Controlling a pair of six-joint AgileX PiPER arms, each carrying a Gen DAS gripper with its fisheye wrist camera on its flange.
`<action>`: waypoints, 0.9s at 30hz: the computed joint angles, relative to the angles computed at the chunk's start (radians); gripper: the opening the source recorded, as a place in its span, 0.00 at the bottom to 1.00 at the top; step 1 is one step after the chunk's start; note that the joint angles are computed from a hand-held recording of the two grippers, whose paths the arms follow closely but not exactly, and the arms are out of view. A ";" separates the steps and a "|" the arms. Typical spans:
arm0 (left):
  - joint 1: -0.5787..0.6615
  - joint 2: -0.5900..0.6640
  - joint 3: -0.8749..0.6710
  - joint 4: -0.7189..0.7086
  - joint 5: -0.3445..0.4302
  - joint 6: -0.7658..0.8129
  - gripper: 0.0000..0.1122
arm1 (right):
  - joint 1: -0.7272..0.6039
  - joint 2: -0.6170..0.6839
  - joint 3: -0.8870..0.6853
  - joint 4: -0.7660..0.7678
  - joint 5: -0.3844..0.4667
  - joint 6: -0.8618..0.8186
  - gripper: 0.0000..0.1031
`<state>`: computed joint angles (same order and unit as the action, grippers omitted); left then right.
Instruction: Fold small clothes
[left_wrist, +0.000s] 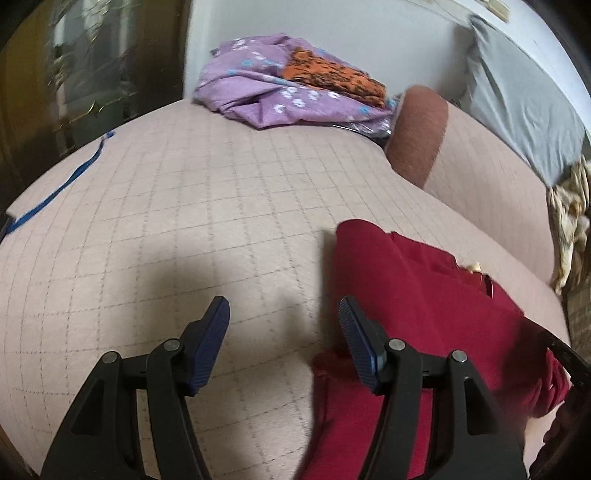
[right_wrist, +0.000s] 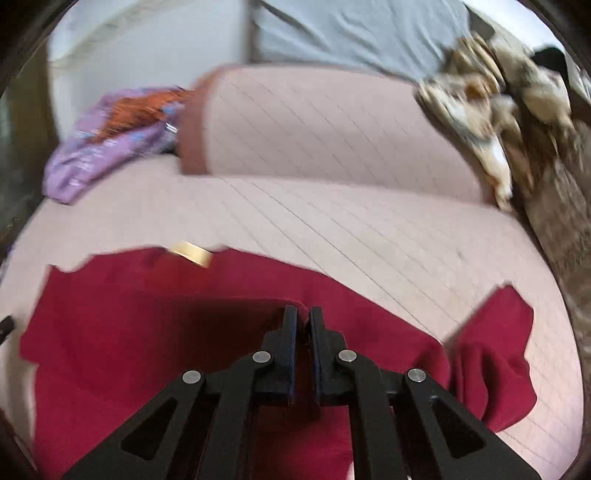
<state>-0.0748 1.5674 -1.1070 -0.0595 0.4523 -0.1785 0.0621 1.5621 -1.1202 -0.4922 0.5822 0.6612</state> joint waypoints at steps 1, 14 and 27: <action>-0.013 0.003 -0.003 0.016 -0.006 -0.009 0.54 | -0.020 0.023 0.001 0.022 -0.003 -0.013 0.06; -0.124 0.121 -0.081 0.304 0.054 -0.214 0.61 | -0.033 -0.016 0.017 0.257 -0.035 -0.242 0.37; -0.157 0.009 0.022 0.175 -0.078 -0.091 0.61 | -0.001 0.011 0.016 0.251 0.022 -0.201 0.46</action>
<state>-0.2313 1.5767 -1.0847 0.1156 0.3740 -0.2695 0.0606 1.5730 -1.1043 -0.2413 0.6040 0.4604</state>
